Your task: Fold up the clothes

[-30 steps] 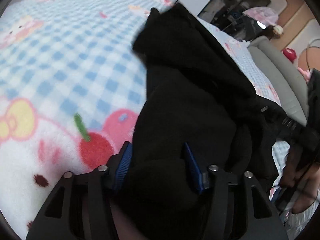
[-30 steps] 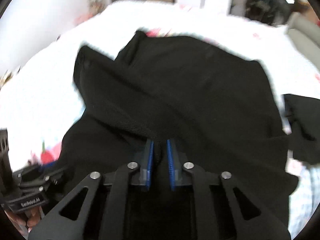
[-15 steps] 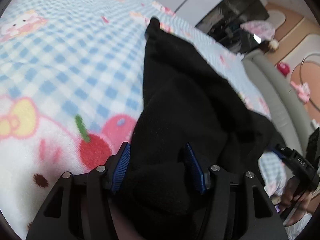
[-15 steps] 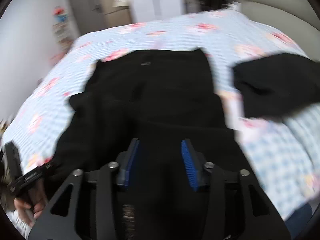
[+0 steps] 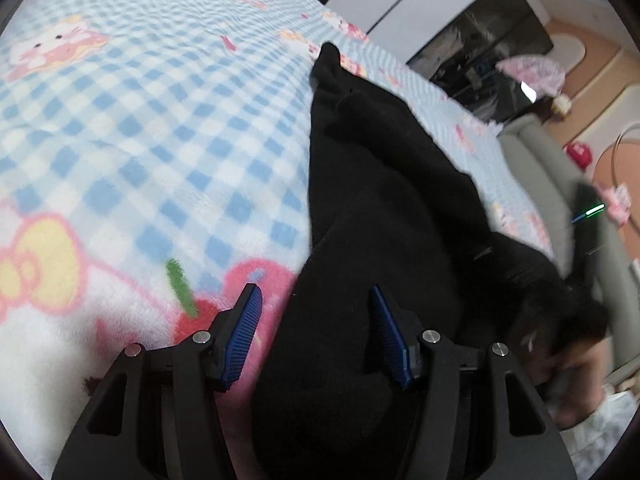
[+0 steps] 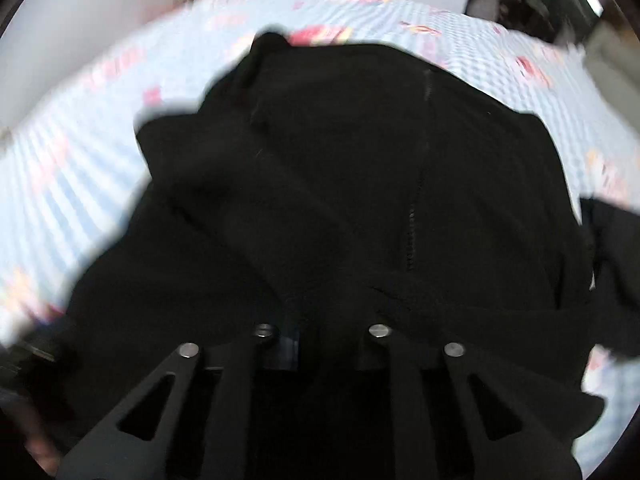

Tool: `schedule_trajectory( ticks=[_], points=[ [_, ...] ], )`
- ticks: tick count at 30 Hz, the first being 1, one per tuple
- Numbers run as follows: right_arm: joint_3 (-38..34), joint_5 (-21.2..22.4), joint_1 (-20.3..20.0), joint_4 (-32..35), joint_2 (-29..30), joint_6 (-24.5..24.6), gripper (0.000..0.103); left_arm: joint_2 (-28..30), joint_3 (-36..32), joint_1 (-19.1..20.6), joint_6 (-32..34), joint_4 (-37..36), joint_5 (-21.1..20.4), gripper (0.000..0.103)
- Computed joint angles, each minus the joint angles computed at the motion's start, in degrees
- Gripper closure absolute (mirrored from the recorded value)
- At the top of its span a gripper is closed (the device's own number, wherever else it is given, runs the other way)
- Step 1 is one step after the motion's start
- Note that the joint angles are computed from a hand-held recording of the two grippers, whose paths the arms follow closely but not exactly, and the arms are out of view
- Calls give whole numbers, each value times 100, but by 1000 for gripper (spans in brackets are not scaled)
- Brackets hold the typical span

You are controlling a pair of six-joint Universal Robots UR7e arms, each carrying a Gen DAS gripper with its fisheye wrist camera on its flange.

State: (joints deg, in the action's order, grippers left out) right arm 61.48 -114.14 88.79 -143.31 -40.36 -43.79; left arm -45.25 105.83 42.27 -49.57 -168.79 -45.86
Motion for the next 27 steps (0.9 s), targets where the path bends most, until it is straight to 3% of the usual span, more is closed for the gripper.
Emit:
schedule_trajectory(
  ticks=[3,4,6,9,12,15,18,20,23,24,27],
  points=[
    [487,1528,-311,-178,-782,1009,92,37,28,-15,41,-23,-32,41],
    [797,2025,-521,-444,-1113,1544,91,40,59,-5,88,-98,-79,37],
    [1287,2527,-949,-781,-1576,2536,91,128,-87,45,87,-45,-157,36],
    [1713,2811,-1530,-580,-2035,3125,91,131,-113,24,-19,169,-137,36],
    [2112,3018,-1905,-691,-2451,3012,88,89,-35,-38,-99,362,-27,35],
    [2199,3075,-2008,-677,-2656,2842,85,152,-173,-52,-175,627,56,34],
    [2312,3104,-1999,-1028,-2840,2583,85,186,-242,-51,-202,721,103,34],
    [2437,2898,-1952,-1560,-2965,2570,84,244,-351,-25,-166,768,120,34],
    [2291,2771,-1833,-1546,-3011,2510,64,313,-438,-9,-111,706,152,34],
    [2222,2704,-1752,-1414,-2999,2371,48,311,-419,-8,-91,642,140,34],
    [2163,2018,-1270,-1175,-2805,1120,31,320,-373,53,-60,216,3,34]
  ],
)
